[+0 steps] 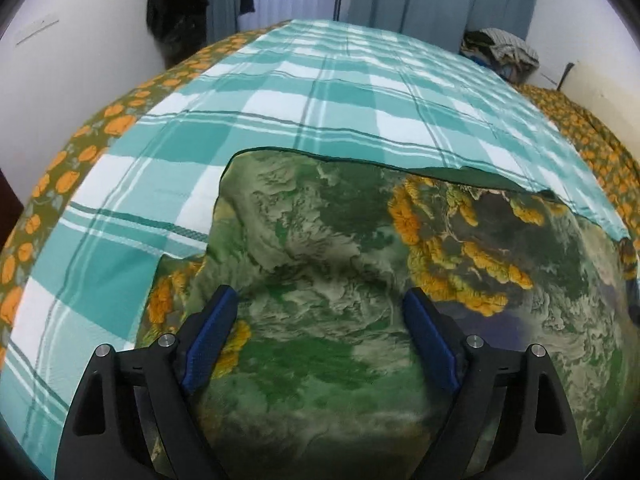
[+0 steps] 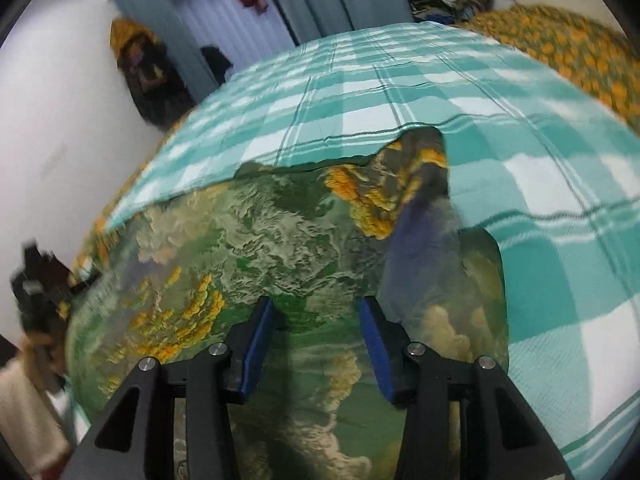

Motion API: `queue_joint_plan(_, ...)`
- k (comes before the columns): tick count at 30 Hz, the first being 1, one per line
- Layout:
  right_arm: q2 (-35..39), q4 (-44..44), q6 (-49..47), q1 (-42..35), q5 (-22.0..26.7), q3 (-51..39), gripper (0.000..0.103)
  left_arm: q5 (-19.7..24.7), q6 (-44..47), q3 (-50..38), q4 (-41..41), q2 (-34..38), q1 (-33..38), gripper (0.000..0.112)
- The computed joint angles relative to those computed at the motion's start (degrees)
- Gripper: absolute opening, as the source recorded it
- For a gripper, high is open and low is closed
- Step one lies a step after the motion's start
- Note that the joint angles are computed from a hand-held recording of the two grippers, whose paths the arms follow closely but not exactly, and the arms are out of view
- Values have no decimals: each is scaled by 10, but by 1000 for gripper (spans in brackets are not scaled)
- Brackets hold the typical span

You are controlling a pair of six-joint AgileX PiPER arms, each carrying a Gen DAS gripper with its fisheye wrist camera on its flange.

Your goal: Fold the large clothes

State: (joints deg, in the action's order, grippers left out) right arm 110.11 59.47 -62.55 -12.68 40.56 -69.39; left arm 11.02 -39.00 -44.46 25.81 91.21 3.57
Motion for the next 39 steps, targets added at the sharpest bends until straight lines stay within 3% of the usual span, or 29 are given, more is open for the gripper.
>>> queue_joint_plan(3,-23,26,-29,-12,-9,35,45,59,-73,-3,87,-35,-42,86)
queue_joint_plan(7,-98,19,-43,-4,-64,107,46,71,14,18,-5,-131,-95,87)
queue_joint_plan(10,-143,60,-102,-9,-74,158,52,87,74,-2,-68,-146,-152,93)
queue_joint_plan(12,-161,95,-143,-17,-78,187,54,105,143,-41,-134,-113,-195,94)
queue_joint_plan(15,-167,114,-167,-33,-67,213,54,142,178,-116,-161,-22,-237,94)
queue_joint_plan(18,-168,129,-197,-46,-57,227,54,200,145,-206,-139,92,-242,96)
queue_joint_plan(22,-170,144,-238,-44,-65,241,54,216,122,-276,-182,152,-209,102)
queue_joint_plan(27,-154,174,-266,-46,-64,248,54,303,81,-427,-151,249,-203,102)
queue_joint_plan(31,-159,194,-298,-40,-76,260,54,308,59,-431,-130,260,-208,103)
queue_joint_plan(39,-164,200,-299,-41,-75,268,54,252,72,-297,-113,159,-240,101)
